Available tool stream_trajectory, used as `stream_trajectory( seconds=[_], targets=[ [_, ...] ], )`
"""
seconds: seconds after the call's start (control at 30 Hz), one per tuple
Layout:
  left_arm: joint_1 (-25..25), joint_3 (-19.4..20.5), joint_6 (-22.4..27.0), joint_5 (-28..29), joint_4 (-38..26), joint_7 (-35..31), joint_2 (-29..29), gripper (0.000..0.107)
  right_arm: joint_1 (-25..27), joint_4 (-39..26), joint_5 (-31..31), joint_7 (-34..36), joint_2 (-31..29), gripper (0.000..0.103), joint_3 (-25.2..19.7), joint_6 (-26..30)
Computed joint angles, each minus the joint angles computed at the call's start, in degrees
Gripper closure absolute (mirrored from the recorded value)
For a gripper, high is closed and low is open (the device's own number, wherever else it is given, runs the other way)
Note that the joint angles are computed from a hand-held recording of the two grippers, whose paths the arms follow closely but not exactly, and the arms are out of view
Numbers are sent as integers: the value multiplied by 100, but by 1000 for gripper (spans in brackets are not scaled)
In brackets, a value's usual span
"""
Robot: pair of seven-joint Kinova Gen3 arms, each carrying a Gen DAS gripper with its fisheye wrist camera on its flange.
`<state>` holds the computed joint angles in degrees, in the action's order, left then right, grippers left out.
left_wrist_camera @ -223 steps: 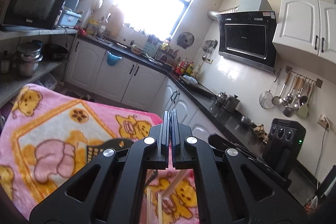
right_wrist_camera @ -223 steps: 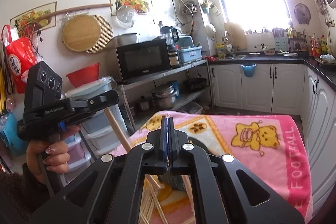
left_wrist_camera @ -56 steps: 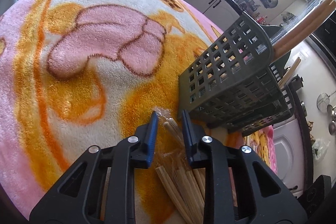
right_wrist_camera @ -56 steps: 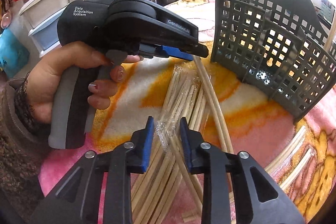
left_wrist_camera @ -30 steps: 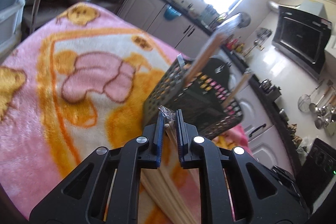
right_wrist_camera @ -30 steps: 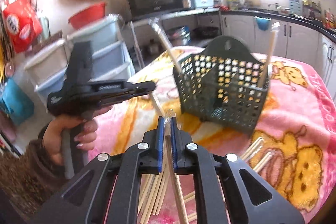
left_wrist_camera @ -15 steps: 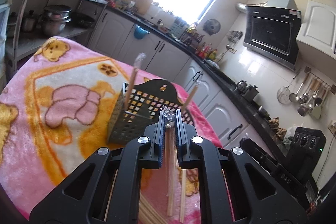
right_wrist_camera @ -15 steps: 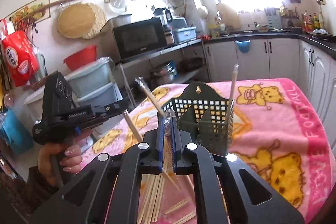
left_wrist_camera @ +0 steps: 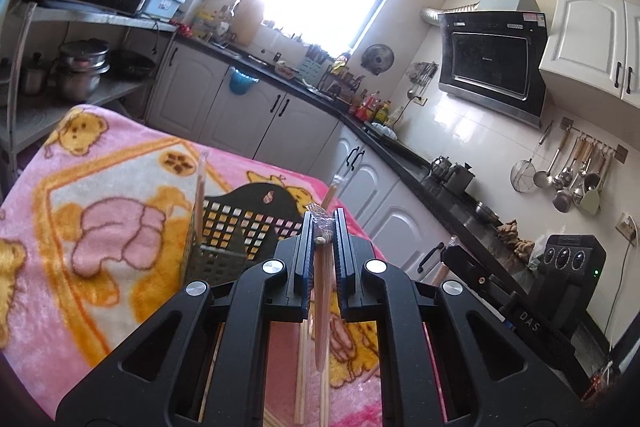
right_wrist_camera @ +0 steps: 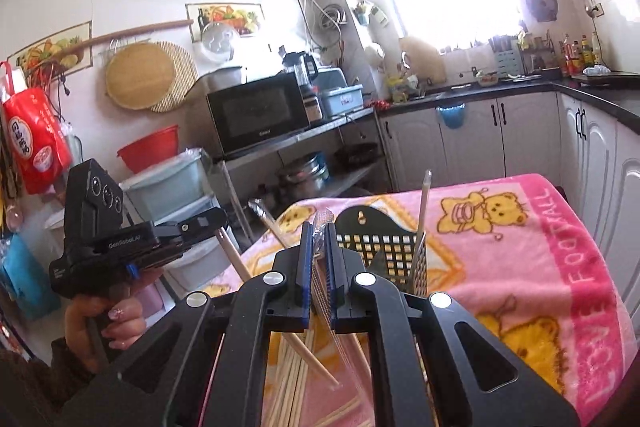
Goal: Organize utensils
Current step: 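Lift the chopsticks with both tools and carry them above the caddy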
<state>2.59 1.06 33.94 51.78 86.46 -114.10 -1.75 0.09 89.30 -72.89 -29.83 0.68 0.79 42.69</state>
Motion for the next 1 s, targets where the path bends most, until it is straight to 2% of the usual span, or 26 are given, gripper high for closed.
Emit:
stream_trajectory(
  seconds=[0.53,1.0],
  targets=[
    [10,175,-217,-410,-595,122,222,102,13,-453,-413,427,301,97,-244,-214],
    [36,316,-506,-1525,-1241,869,386,102,95,-1322,-535,543,773,97,-619,-461]
  ],
)
